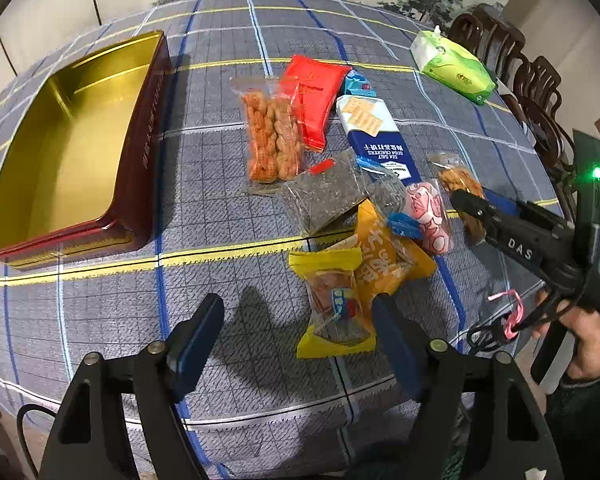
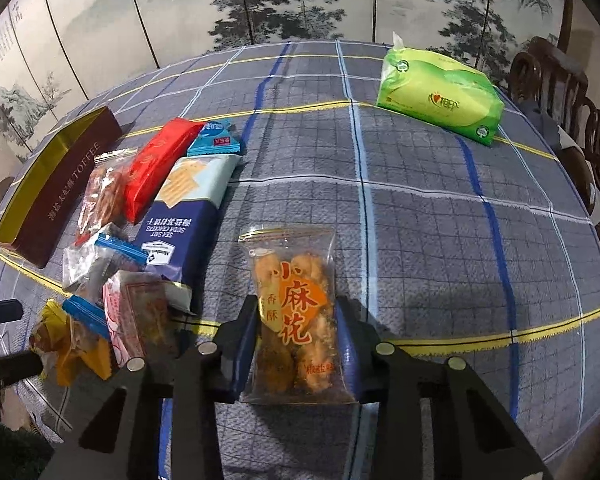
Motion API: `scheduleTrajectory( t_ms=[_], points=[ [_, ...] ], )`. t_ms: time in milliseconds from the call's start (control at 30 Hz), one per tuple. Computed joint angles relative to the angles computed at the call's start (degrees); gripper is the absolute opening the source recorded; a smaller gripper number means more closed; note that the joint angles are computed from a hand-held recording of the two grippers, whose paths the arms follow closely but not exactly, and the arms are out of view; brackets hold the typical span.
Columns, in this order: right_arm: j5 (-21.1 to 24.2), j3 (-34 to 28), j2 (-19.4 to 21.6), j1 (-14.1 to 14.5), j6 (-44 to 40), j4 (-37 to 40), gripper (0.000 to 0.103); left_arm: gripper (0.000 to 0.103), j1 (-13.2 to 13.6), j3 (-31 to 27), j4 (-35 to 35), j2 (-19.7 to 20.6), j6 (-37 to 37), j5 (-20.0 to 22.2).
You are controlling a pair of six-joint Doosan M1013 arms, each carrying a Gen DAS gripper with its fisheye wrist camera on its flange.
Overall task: Organize snacks
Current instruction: 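Grasp the yellow wrapped pastry with the left tool while the right tool grasps the twisted-dough bag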
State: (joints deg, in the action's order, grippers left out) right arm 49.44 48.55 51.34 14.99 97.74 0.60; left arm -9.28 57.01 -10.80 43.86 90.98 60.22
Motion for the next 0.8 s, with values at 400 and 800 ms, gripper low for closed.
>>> scheduleTrajectory(
  t_ms=[400, 800],
  points=[
    [-0.9, 0.7, -0.3, -0.1, 0.3, 0.5, 0.037, 0.048, 0.1, -3.2, -2.3, 2.1, 1.3, 3.1],
    [0.0, 0.1, -0.1, 0.1, 0.9, -0.2, 0.037, 0.022, 0.7, -3.5, -4.3, 2.3, 2.6, 4.5]
  ],
)
